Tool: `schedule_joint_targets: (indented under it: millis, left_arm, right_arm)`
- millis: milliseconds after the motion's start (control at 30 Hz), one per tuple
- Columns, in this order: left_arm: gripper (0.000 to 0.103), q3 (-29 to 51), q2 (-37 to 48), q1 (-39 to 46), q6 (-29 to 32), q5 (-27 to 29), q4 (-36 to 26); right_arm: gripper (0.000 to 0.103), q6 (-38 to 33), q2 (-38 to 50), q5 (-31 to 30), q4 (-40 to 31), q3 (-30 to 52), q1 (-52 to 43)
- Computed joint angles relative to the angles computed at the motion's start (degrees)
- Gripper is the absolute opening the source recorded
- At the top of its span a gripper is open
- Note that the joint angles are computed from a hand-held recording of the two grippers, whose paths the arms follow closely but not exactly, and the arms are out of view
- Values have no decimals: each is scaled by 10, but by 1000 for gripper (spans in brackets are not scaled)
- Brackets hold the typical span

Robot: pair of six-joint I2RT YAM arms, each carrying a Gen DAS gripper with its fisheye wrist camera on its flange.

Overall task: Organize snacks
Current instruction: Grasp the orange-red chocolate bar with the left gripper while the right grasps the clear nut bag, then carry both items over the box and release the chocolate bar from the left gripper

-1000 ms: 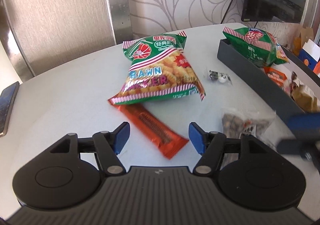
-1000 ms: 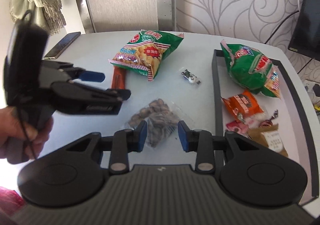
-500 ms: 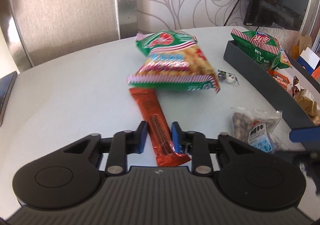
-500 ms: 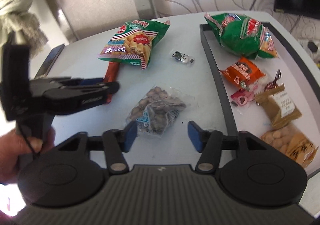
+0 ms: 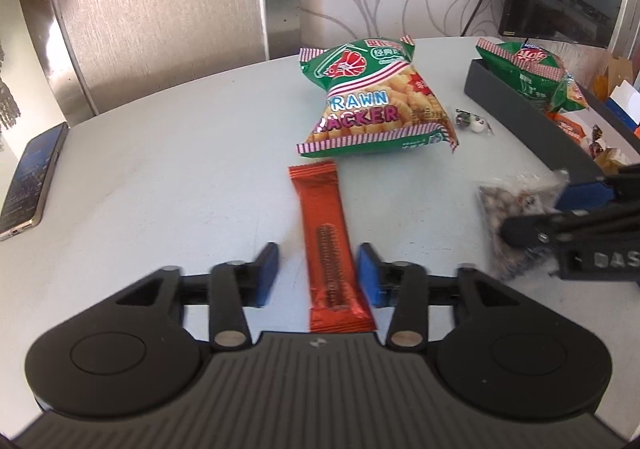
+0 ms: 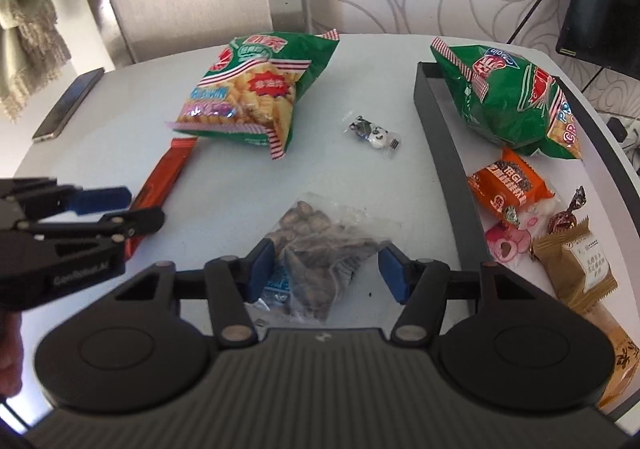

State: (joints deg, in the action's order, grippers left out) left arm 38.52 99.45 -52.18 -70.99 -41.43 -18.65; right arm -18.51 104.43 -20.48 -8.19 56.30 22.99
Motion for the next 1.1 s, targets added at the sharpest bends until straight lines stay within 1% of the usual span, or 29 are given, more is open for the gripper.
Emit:
schedule_joint_targets:
  millis: [67,100,133,200,267,300,333,367,400,433,467,500,533,600,633,667,800,933,1100]
  left_arm:
    - [70,0,4,4,-1,0,4]
    - [72,-2,4,7,3,1,9]
    - [72,-4,4,9,8,1,16]
    - [72,-5,4,12,19,2,24]
    - [71,-7,2,13,28,6,32]
    - [67,-14,-3,13,34,9,45]
    - [65,-19,-5,12,37,9,53]
    - [61,-20,-6,9,41,8,57]
    - [55,-23,-8,5,46,7,62]
    - [51,-25,-10,2,48,7,64]
    - [43,-26,-12,0,51,8,66]
    - [37,-27,-14,-2,53,9,66]
    - [35,-29,-17,-3,55,11,68]
    - [30,-34,-25,-4,56,17,68]
    - [28,-35,-28,-5,55,18,65]
    - [25,-35,-31,-8,52,19,58]
    - [25,-35,-37,-23,33,20,40]
    - [25,-23,-31,-42,25,5,15]
    - [25,-1,-31,-64,23,-26,-23]
  right_arm:
    - [61,12,-3,-7,-6,-2,-8]
    - [62,21,-5,-3,-7,-4,-9]
    - [68,27,-9,3,-3,-11,-9]
    - [74,31,-16,21,0,-18,-6]
    - [74,45,-21,15,-13,-18,-10]
    - [74,55,-22,7,-22,-17,-12]
    - [74,66,-23,2,-30,-17,-12]
    - [74,75,-24,0,-30,-19,-11]
    - [74,78,-26,2,-27,-22,-6]
    - [73,71,-29,1,-19,-29,-1]
    - [73,58,-32,3,-8,-36,4]
    - [69,42,-37,2,4,-44,7]
    - [57,28,-38,-1,11,-47,8]
    - [43,19,-40,-8,1,-43,7]
    - [41,11,-43,-13,-4,-44,6]
    - [40,1,-48,-15,-6,-49,5]
    - [38,-18,-90,-21,7,-87,3]
    - [38,-46,-148,-15,27,-131,6]
    - [38,-60,-209,-6,41,-172,6]
